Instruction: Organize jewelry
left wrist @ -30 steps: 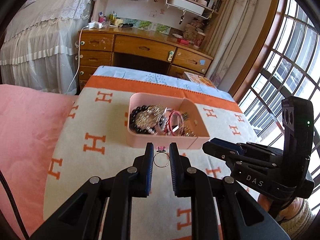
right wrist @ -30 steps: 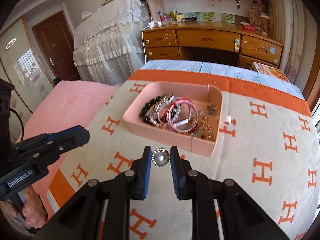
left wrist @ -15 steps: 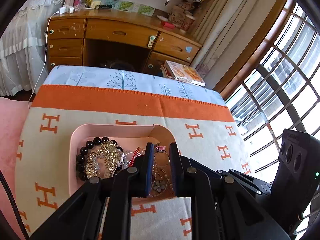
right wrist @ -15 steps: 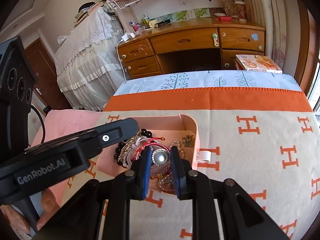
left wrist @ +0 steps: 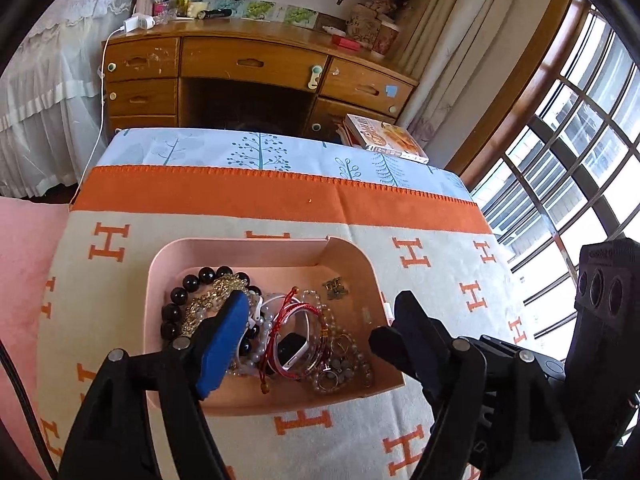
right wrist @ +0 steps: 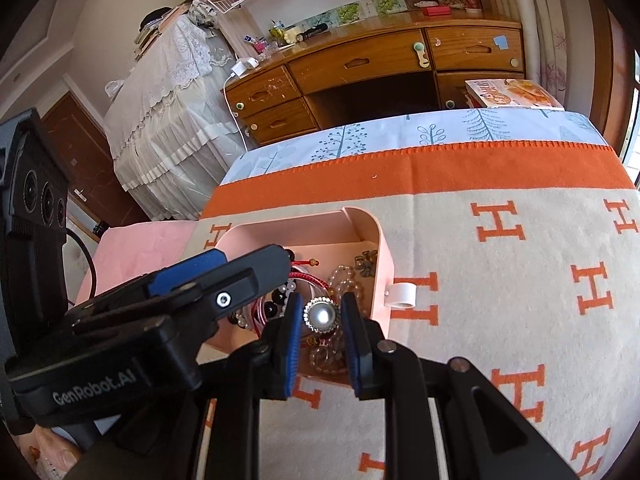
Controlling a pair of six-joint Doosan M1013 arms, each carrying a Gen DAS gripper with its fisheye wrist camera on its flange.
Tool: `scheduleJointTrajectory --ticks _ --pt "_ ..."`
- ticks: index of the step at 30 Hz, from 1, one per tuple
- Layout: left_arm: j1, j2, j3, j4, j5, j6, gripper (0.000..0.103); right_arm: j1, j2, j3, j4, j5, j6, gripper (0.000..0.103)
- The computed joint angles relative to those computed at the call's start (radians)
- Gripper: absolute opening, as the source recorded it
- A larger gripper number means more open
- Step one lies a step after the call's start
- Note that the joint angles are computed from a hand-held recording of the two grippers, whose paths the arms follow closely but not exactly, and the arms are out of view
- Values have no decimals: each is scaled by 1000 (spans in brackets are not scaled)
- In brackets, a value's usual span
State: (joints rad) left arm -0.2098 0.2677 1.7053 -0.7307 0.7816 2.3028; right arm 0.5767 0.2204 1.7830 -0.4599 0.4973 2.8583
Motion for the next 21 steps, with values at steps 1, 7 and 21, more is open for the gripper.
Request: scheduleJointTrajectory --ticks 1,7,21 --pt "5 -7 5 -3 -3 2 77 3 -1 -1 -11 3 9 20" --pt "33 -61 46 -22 -35 20 86 28 -5 -13 -69 39 44 29" --pt "81 -266 233 -92 -152 188 102 187 -66 15 -316 256 240 29"
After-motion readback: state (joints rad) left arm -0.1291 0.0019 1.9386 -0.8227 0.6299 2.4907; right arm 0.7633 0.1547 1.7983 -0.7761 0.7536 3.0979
